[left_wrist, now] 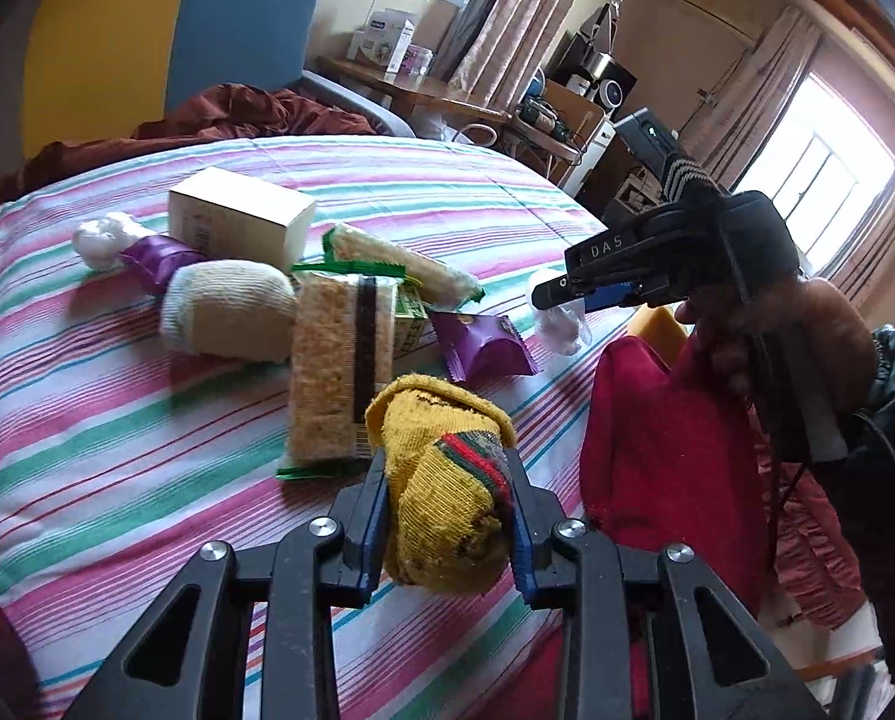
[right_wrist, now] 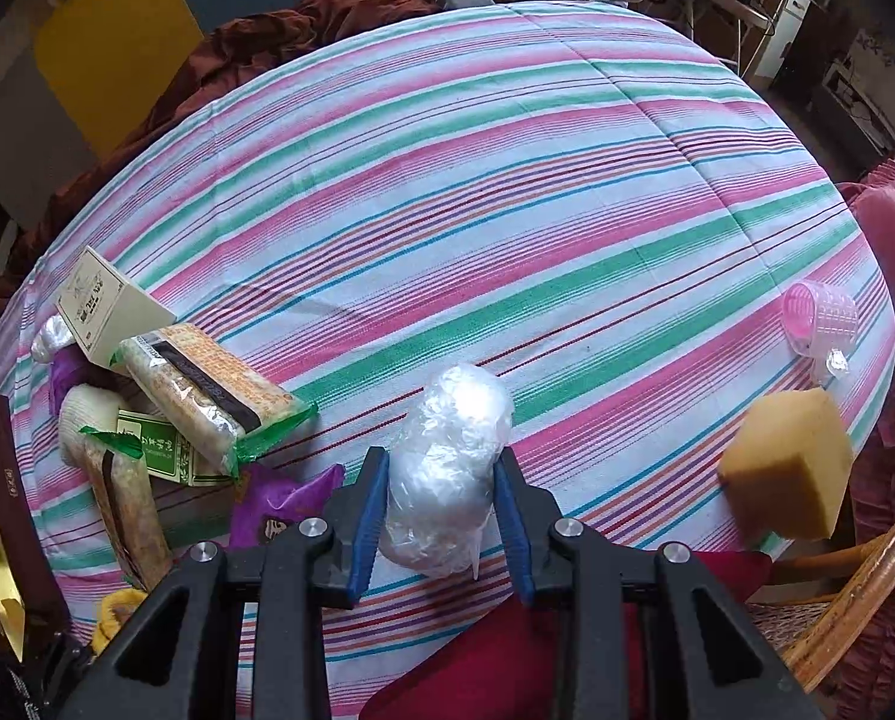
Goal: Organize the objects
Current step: 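Carry the yellow sock with the left tool into the tray and release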
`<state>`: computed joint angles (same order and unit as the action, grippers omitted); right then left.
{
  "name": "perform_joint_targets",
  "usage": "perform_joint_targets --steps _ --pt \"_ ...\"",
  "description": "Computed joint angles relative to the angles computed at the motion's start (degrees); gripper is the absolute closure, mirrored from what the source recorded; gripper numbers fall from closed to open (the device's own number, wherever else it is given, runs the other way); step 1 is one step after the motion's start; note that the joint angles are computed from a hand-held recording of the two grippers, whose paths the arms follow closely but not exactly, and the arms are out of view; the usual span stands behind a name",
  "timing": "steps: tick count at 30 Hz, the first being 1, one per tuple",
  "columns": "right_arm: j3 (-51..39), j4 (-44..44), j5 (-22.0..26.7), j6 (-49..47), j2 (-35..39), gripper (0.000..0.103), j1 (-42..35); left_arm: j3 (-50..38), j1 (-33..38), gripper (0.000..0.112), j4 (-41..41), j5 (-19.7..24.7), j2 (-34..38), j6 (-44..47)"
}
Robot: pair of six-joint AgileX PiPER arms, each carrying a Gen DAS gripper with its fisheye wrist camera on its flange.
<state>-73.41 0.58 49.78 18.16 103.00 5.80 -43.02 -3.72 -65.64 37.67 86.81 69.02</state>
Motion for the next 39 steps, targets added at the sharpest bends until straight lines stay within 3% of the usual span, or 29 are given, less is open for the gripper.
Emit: perform_joint_targets --steps 5,9,11,21,28,33,39 --pt "1.77 -2.85 -2.37 1.83 -3.12 0.069 0.64 3.31 7.67 0.079 0.89 1.37 -5.42 1.11" --pt "1.36 -4.87 -5.16 3.84 -2.31 0.069 1.74 4.41 19.03 0.079 3.56 5.08 -8.71 2.08" --pt "-0.03 -5.22 -5.65 3.79 -0.93 0.069 1.59 4.2 25.76 0.079 4.36 7.63 -9.15 3.36" --pt "0.44 -5.96 -6.3 4.35 -1.17 0.069 1.51 1.08 51.86 0.079 5.47 11.62 -7.67 9.73" --pt "1.55 -8.68 -7.35 6.91 -2.19 0.069 2.53 -7.06 61.91 0.078 5.2 5.34 0.91 9.37" --pt "1.58 -9.75 -7.4 7.85 -2.24 0.069 2.9 -10.59 61.43 0.077 6.61 -3.69 6.97 10.24" --pt "1.68 -11.36 -7.2 9.57 -2.15 0.069 3.22 -12.22 61.7 0.062 7.36 -8.4 11.18 10.18"
